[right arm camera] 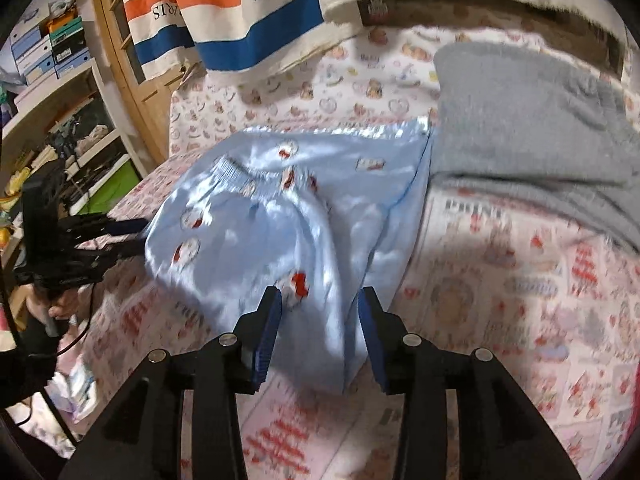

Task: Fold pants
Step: 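Lift the waistband with both tools and fold it over the legs, then open both tools and release the folded pants onto the bed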

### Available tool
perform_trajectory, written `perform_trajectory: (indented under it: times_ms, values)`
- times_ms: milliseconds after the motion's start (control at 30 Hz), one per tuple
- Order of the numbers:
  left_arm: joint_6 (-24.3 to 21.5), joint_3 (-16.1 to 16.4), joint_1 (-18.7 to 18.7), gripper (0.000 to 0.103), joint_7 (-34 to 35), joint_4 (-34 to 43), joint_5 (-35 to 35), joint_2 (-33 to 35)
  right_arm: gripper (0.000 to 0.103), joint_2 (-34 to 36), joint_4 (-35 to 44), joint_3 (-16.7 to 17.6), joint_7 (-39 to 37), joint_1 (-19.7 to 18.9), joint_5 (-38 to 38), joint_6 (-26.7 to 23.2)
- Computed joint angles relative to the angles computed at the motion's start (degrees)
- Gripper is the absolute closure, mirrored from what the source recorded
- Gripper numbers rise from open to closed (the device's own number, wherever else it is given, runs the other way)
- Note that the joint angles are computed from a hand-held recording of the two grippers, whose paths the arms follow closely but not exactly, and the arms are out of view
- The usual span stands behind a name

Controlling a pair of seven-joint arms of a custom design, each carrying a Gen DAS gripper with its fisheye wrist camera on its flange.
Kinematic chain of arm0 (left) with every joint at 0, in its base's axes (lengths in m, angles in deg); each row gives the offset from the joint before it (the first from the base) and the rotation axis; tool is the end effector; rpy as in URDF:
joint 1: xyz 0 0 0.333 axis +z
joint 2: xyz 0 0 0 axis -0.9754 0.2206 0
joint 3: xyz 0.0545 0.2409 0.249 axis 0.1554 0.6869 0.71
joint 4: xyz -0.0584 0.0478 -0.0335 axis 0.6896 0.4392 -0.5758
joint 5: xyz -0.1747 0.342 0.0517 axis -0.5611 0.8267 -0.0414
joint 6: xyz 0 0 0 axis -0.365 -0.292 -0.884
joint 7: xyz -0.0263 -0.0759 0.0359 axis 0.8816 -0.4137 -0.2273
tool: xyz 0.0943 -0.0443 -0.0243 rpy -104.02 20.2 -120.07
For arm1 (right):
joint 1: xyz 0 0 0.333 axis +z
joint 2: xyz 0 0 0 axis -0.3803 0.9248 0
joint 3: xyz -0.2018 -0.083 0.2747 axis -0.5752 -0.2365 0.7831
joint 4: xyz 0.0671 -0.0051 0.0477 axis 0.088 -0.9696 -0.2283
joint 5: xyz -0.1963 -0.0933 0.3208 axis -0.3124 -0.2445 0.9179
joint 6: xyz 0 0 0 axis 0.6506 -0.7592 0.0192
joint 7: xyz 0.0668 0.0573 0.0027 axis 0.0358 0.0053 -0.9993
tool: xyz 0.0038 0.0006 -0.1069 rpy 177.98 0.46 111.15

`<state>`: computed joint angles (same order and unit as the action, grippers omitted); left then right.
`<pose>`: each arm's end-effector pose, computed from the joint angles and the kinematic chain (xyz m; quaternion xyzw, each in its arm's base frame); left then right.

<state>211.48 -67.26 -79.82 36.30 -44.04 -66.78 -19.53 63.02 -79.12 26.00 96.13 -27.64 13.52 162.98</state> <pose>0.6706 -0.1809 0.4122 -0.5355 0.7503 -0.3115 0.2307 0.7080 -0.0197 0.4267 -0.7902 0.4836 -0.0821 0.3674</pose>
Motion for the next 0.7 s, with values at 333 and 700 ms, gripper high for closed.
perform_trajectory:
  times_ms: [333, 700]
  values:
    - [1.6, 1.7, -1.0, 0.1, -0.8, -1.4, -0.2, -0.7, 0.102, -2.4, -4.7, -0.1, -2.4, 0.4, 1.0, 4.6]
    - [1.0, 5.7, -3.4, 0.089, -4.6, -1.9, 3.6, -1.1, 0.102, -1.8, -4.3, -1.3, -0.5, 1.8, -1.1, 6.1]
